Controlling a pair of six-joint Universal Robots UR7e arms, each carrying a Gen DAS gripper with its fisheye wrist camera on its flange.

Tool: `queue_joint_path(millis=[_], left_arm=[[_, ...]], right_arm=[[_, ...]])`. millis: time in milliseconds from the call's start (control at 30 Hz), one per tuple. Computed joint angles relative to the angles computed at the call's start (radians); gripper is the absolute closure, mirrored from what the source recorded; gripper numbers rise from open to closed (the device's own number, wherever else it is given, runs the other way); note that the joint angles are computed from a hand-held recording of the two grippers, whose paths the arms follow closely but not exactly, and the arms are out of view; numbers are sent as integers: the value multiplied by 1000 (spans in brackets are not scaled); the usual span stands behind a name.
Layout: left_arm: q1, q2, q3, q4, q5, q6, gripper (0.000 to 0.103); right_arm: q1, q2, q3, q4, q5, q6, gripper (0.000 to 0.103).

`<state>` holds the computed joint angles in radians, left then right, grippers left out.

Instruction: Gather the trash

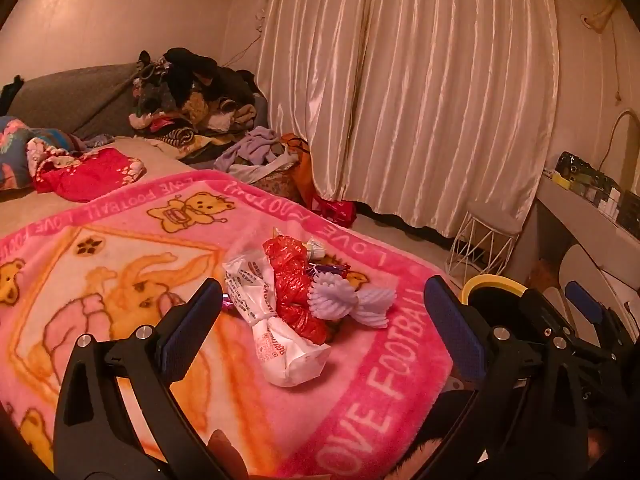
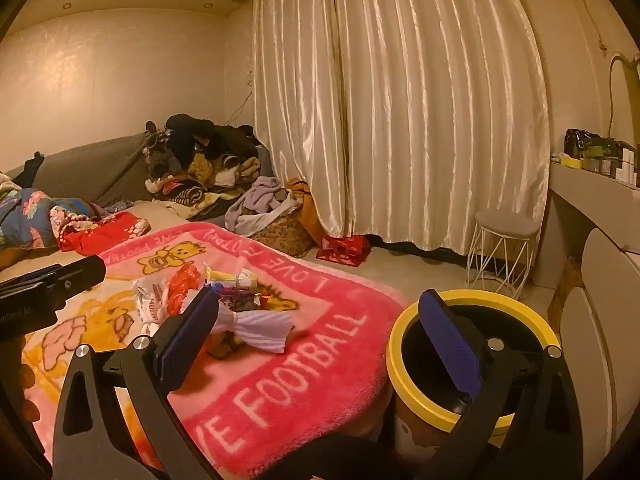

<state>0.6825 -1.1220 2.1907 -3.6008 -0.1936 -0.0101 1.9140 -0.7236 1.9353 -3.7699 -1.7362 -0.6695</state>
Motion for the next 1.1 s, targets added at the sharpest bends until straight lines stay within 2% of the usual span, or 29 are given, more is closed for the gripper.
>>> queue_joint_path(millis=[167,1100], left_arm=[[1,18,-9,-51,0,43,10],[-3,17,-11,-65,1,58,10]], right_arm=[[-3,-2,2,-2,2,-4,5],[-7,-8,2,10,-3,0,5]])
